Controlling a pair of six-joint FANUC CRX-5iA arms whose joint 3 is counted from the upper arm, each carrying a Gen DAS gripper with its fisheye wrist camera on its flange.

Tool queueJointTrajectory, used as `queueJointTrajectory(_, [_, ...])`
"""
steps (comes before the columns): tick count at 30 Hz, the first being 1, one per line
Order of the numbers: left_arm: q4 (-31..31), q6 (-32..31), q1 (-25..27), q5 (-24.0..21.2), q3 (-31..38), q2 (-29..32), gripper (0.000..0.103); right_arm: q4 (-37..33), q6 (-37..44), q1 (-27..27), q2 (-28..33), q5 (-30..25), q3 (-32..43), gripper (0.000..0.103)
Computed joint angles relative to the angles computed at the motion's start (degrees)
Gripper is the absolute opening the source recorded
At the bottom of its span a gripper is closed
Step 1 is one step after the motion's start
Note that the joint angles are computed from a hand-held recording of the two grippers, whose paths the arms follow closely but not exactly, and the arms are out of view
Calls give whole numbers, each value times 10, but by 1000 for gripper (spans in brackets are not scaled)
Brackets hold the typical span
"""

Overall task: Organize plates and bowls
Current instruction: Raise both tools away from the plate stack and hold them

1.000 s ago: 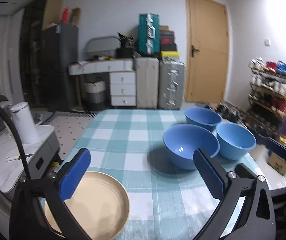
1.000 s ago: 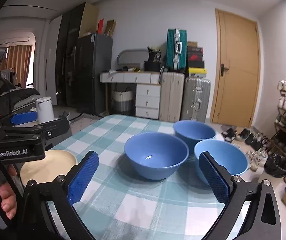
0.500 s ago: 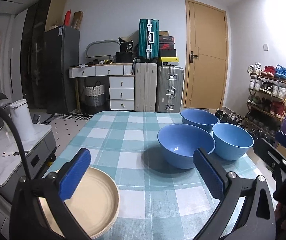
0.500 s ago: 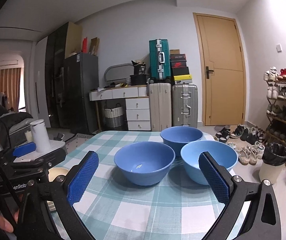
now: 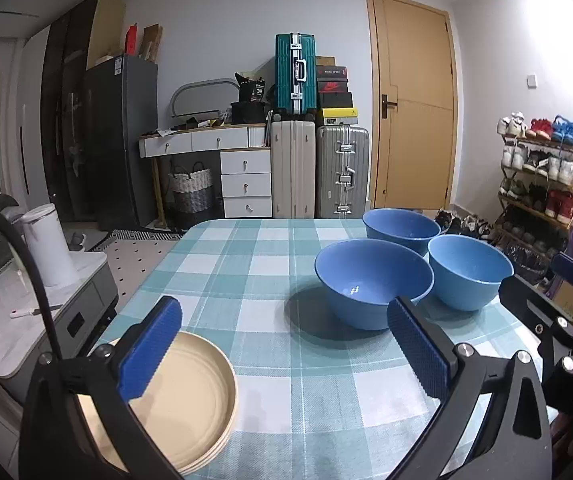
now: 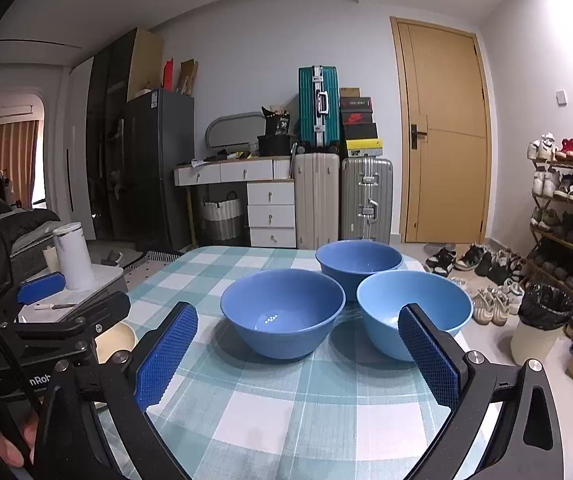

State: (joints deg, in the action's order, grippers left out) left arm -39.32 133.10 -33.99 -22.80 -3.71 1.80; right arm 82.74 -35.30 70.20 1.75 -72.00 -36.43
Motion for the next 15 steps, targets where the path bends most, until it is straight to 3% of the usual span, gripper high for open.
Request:
queueJointTrajectory(11, [59, -54, 12, 2, -2, 7, 103, -17, 10, -12, -1, 24, 3, 102])
queueJointTrajectory(15, [42, -38, 5, -7, 5, 12, 103, -19, 8, -14, -2, 28, 2, 102])
